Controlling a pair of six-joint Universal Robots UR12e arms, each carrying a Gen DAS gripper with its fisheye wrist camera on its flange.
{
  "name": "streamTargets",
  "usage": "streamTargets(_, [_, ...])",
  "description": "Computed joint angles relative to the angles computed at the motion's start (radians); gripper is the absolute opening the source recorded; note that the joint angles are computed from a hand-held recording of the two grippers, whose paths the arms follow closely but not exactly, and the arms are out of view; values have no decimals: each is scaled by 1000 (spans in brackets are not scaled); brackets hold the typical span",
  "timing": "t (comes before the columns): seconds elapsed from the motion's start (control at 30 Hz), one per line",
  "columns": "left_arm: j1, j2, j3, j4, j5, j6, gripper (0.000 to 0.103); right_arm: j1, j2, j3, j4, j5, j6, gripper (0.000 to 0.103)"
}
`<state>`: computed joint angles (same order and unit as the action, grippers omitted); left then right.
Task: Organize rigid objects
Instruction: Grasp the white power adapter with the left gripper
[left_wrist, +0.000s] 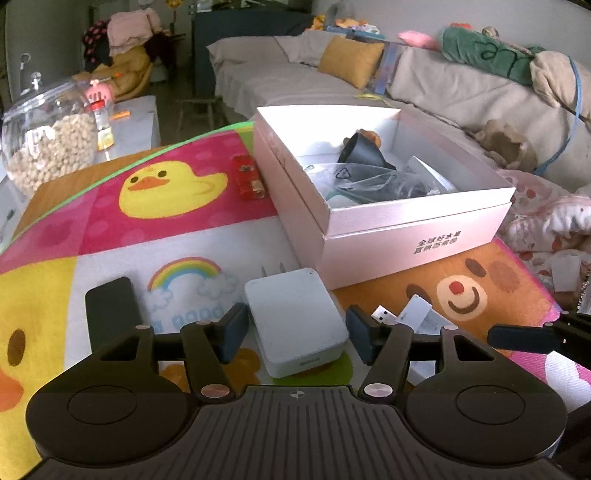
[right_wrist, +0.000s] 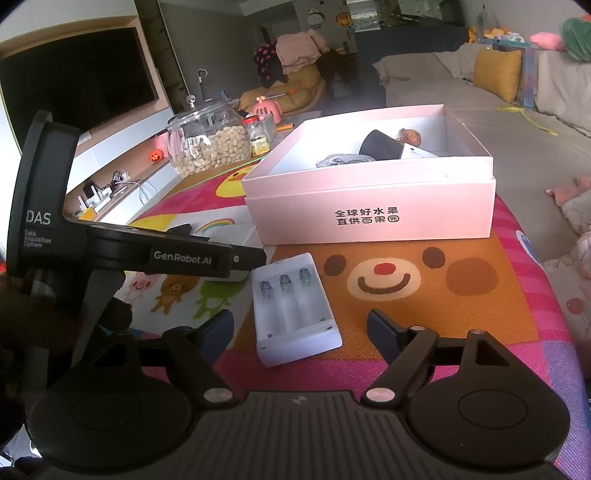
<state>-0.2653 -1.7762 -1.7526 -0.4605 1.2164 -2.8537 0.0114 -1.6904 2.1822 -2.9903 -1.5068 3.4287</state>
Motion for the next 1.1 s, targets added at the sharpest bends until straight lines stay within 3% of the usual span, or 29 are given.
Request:
streamTargets(0.2, [2,-5,11,-15,-7,-25,63,-4,1,5,-15,13,21,85])
streamTargets(0.3, [7,-5,4,-1,-20,-39,63,-12,2,7,-25,38,66,92])
streamTargets(0.37, [5,-4,-5,17,-17,-11,63,-16,2,-2,3,67,41,102])
streamTargets(0.47, [4,-1,-27,72,-6,24,60,-4,4,-20,55,63,-15,103])
streamTargets(0.57, [23,8,-55,123,-37,-14,49,6,4,-32,93,55,-70,103])
streamTargets(0.67, [65,31,-85,134,-112,-61,49,1,-4,-37,117,65,-74,95])
streamTargets(0.77, [110,62,-136,208,-159,-82,49,17,-12,-61,131,13,-102,90])
streamTargets(0.9, [177,82,-189,348,-242,-177,49,72,27,-140,32,-167,-145,89])
streamTargets(0.93, [189,79,-195,391,-242,-214,49,92,55,-190,44,-239,-165,81])
streamTargets(0.97, [196,72,-199,441,-228,-253,49,102,79,-227,53,-275,-183,63])
streamTargets(1.0, [203,65,-202,488,-203,-290,49,106,110,-278,76,-286,-207,52])
streamTargets(1.07, [214,52,-200,534,-163,-348,49,100,176,-398,217,-256,-246,18])
streamTargets(1.1, [224,45,-199,547,-165,-386,49,100,208,-453,294,-252,-257,12])
